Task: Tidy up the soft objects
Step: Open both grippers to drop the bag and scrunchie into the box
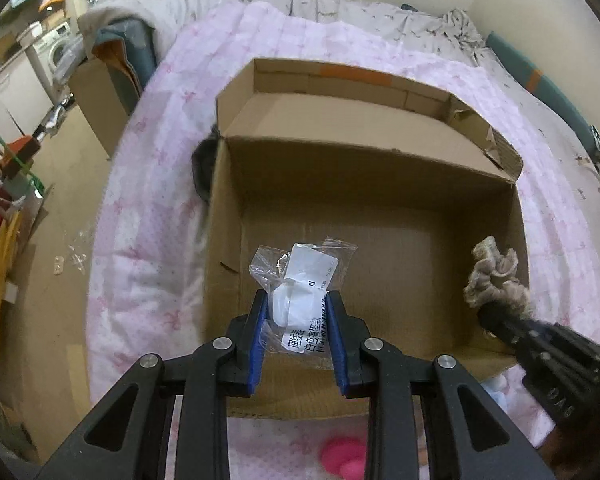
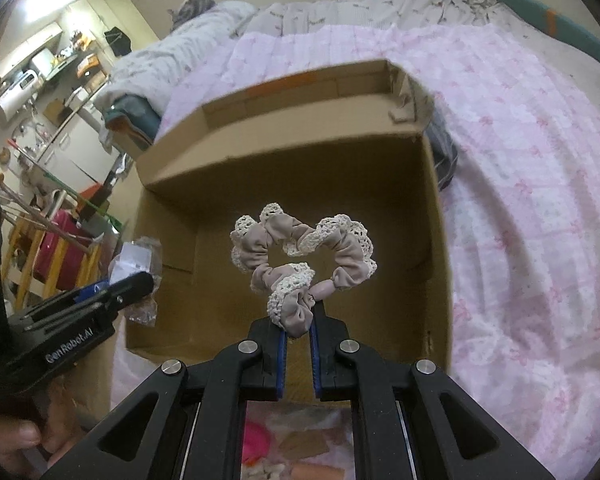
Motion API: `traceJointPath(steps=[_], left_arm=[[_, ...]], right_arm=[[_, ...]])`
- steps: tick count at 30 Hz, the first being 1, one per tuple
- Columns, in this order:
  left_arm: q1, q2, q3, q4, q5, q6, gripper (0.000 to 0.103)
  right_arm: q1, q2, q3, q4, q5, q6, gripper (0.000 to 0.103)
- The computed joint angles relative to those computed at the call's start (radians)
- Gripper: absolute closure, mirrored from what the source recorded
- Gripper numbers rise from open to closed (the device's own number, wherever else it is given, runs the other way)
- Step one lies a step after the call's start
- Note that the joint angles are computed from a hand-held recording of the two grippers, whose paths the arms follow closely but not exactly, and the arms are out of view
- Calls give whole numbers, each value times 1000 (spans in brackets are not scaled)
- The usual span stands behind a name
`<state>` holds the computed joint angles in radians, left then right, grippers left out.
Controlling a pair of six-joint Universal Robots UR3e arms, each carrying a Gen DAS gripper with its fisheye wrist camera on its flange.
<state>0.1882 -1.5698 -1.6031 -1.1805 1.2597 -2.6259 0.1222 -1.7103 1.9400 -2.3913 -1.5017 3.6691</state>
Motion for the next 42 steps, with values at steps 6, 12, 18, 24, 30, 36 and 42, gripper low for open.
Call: traceJointPath(steps=[6,12,18,24,30,36,42], left_arm=[[-28,-11,-70,113,-1,20,78],[-53,-74,-68,122,31,5,78],[-58,-118,-24,66,25,-13,77],[-66,-128,-22,87,50,-27,77],[-54,-130,7,23,25,-28,59],[-48,-82,-9,28,7,-23,39],[-37,-44,-42,70,14,-13,38]], right_arm=[[-22,25,66,-64,28,-1,92],[-32,59,73,-86,31,4,92],[-29,125,51,-86,33,11,91],[-8,203,-15,-67,28,28,91],[-33,182,17,-78,49,18,91],[-85,128,74,-99,114,7,73],[-92,69,124,-165,111,17,29]])
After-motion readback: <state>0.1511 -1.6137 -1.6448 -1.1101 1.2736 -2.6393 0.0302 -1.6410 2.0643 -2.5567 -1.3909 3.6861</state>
